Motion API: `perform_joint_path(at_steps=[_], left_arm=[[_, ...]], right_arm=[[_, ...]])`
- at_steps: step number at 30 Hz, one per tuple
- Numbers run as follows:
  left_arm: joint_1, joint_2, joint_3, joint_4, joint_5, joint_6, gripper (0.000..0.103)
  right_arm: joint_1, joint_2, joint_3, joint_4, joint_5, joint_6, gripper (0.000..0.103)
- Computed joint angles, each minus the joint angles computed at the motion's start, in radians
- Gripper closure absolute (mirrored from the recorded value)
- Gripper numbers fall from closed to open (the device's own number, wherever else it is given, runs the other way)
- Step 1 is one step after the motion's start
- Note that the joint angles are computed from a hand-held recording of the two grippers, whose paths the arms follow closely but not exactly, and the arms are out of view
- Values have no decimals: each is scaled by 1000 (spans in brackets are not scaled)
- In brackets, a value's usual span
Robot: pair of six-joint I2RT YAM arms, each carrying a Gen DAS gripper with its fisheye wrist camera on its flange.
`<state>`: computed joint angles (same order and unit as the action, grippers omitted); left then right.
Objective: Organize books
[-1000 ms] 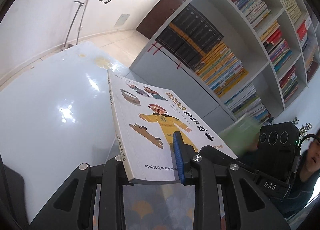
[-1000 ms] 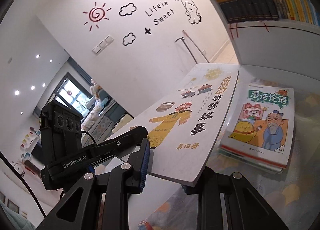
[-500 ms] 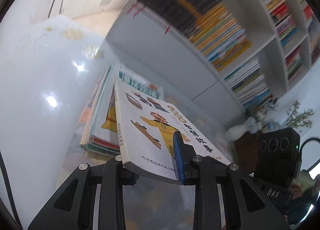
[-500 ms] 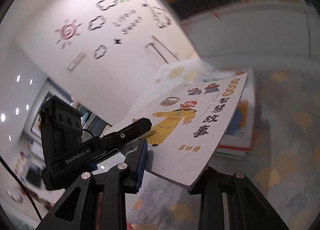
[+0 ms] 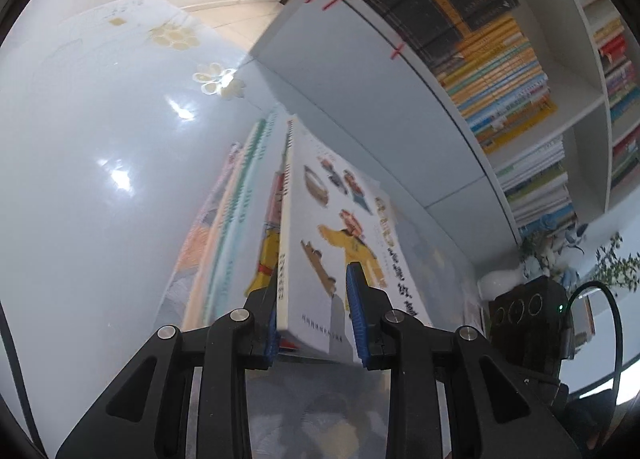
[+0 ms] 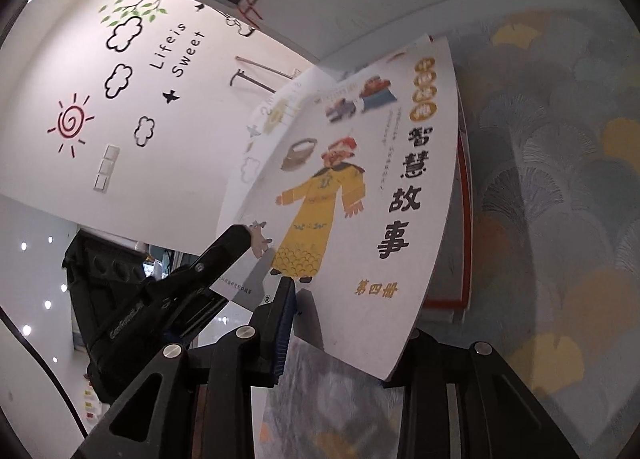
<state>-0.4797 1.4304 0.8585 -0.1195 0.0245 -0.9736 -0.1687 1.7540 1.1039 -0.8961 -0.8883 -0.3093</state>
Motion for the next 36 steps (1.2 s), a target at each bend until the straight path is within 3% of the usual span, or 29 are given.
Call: perform_joint_path(at_steps=[7, 12, 15, 19, 23, 26, 30, 36], left_arm=[[-46, -38, -40, -50, -40, -70, 78], [-81, -180, -121, -145, -140, -213, 75], [-145, -213, -80, -273, -240, -210, 74], [-226, -161, 26, -374, -295, -183, 68], [-284, -15, 160, -353, -218, -165, 66], [-337, 141, 314, -352, -160, -117, 66], [-429, 370, 574, -383, -85, -50, 66], [-551, 608, 928, -471, -86, -29, 66]], right_arm=[[42, 43, 40, 4, 36, 2, 62], [54, 84, 114, -158, 43, -86, 44], [36, 102, 104, -298, 58, -210, 44], [-95, 65, 24, -442, 72, -411, 44], [-254, -47, -20, -404, 194, -461, 44], [-442, -40, 9, -458, 238, -582, 44], [-664, 44, 96, -501, 282, -672, 44], [-887, 257, 371, -578, 300, -667, 44]])
